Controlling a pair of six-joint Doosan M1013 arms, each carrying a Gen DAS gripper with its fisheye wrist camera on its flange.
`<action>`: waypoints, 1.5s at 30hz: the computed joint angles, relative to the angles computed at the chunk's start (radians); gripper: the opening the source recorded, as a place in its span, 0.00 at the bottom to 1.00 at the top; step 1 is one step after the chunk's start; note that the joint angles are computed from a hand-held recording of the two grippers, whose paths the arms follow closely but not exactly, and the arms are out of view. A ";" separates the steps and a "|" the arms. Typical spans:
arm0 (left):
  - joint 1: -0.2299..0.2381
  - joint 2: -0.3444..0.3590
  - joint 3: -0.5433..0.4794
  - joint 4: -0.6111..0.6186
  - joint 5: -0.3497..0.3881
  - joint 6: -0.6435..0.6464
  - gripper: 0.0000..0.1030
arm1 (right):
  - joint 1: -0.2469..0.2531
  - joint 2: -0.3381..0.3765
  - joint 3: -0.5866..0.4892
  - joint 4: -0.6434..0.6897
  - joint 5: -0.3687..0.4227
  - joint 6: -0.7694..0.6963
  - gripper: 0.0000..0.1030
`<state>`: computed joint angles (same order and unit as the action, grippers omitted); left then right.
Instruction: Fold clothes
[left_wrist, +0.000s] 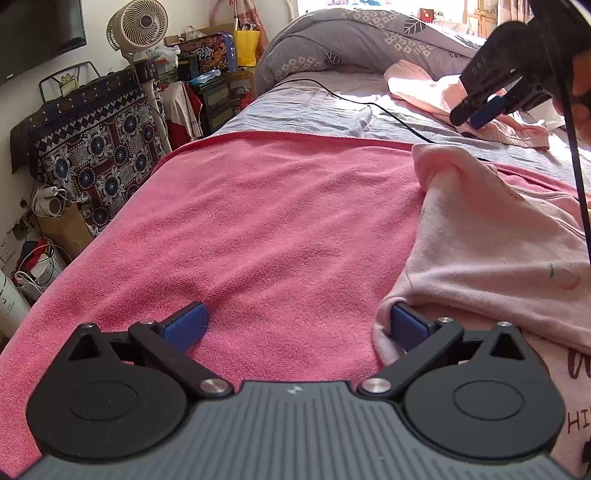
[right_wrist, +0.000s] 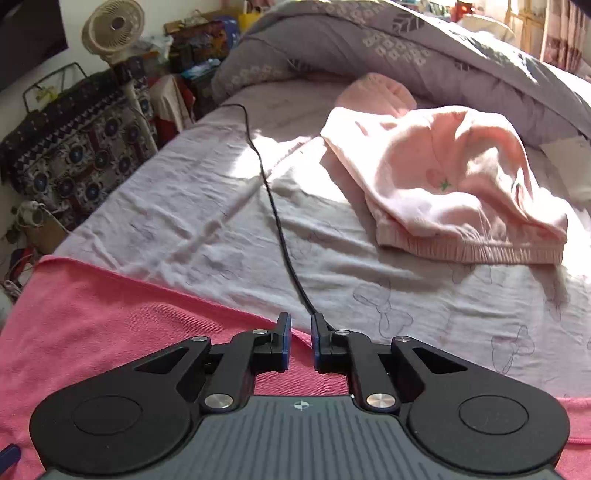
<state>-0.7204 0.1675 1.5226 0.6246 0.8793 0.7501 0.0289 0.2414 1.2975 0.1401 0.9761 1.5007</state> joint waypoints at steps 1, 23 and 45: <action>-0.002 0.000 0.000 0.006 0.001 -0.002 1.00 | 0.002 -0.002 -0.014 0.043 0.036 -0.059 0.47; 0.006 -0.021 0.019 0.007 -0.001 -0.070 1.00 | -0.067 0.072 -0.042 0.438 0.093 0.229 0.09; 0.019 -0.004 0.010 0.020 -0.023 -0.034 1.00 | 0.030 0.001 0.066 0.197 -0.044 0.017 0.25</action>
